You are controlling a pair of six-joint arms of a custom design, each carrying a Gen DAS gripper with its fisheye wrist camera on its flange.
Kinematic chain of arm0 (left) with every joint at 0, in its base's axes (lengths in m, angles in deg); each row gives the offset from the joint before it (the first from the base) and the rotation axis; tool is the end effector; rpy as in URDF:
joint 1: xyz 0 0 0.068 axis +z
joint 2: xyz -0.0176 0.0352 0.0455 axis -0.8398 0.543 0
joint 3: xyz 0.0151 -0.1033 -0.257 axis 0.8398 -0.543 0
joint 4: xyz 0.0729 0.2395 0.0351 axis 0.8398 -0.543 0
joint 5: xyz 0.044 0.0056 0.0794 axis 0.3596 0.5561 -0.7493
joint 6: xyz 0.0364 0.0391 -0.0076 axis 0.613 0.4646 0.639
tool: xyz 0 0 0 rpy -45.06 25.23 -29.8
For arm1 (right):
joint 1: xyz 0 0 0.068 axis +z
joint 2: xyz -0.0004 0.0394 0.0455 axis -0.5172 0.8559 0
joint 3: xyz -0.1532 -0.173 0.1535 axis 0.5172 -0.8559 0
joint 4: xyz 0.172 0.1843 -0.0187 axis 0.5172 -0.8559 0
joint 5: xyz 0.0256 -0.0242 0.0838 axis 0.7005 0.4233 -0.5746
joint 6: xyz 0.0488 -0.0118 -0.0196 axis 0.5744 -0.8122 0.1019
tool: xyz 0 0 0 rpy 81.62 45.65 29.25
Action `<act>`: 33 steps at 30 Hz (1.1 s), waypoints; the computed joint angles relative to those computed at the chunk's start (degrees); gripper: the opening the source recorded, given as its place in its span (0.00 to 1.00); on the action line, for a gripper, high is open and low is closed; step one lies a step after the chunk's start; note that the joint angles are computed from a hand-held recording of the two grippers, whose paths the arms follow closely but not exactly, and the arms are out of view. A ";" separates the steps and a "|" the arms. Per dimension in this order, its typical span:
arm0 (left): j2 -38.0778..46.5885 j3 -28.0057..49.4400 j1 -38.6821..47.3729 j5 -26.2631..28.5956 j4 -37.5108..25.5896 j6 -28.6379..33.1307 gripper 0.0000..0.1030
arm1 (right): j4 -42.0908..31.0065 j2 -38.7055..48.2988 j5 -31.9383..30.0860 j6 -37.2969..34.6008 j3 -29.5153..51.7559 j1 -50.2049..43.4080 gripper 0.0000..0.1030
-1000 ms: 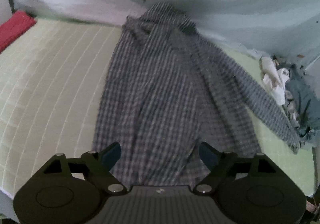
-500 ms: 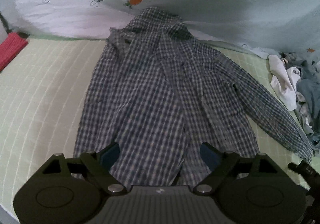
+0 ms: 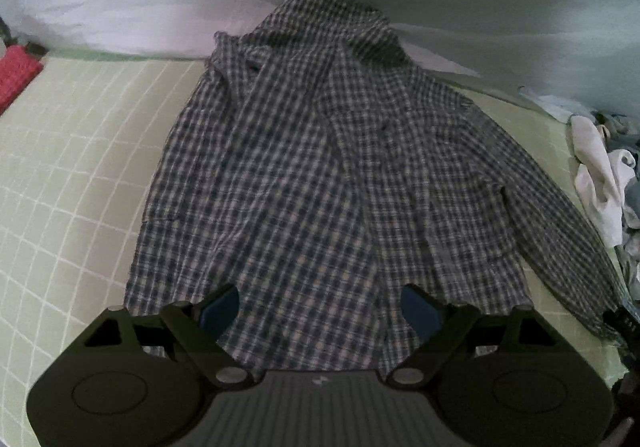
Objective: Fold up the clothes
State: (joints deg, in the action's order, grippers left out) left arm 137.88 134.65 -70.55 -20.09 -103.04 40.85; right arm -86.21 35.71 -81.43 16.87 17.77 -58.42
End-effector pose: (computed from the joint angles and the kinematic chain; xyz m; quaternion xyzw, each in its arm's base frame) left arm 0.1902 -0.0423 0.2792 -0.1375 0.9653 -0.0394 0.2183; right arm 0.2014 -0.1049 0.1914 0.2740 0.8963 -0.0752 0.3404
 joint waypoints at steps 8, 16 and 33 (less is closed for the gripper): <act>-2.19 -3.14 9.48 4.76 1.74 4.14 0.86 | 0.32 0.95 -0.67 -6.71 2.98 10.02 0.11; -7.81 -5.61 19.00 7.52 -0.01 8.36 0.86 | 1.55 0.91 1.61 -6.50 9.91 35.59 0.10; -9.84 -3.85 23.53 7.70 -2.49 12.74 0.86 | -9.46 -1.93 -6.54 1.42 10.93 45.07 0.97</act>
State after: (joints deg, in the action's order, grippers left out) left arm 128.04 130.81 -47.01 -12.39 -105.53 53.60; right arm -95.67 33.78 -87.97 18.29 28.71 -13.34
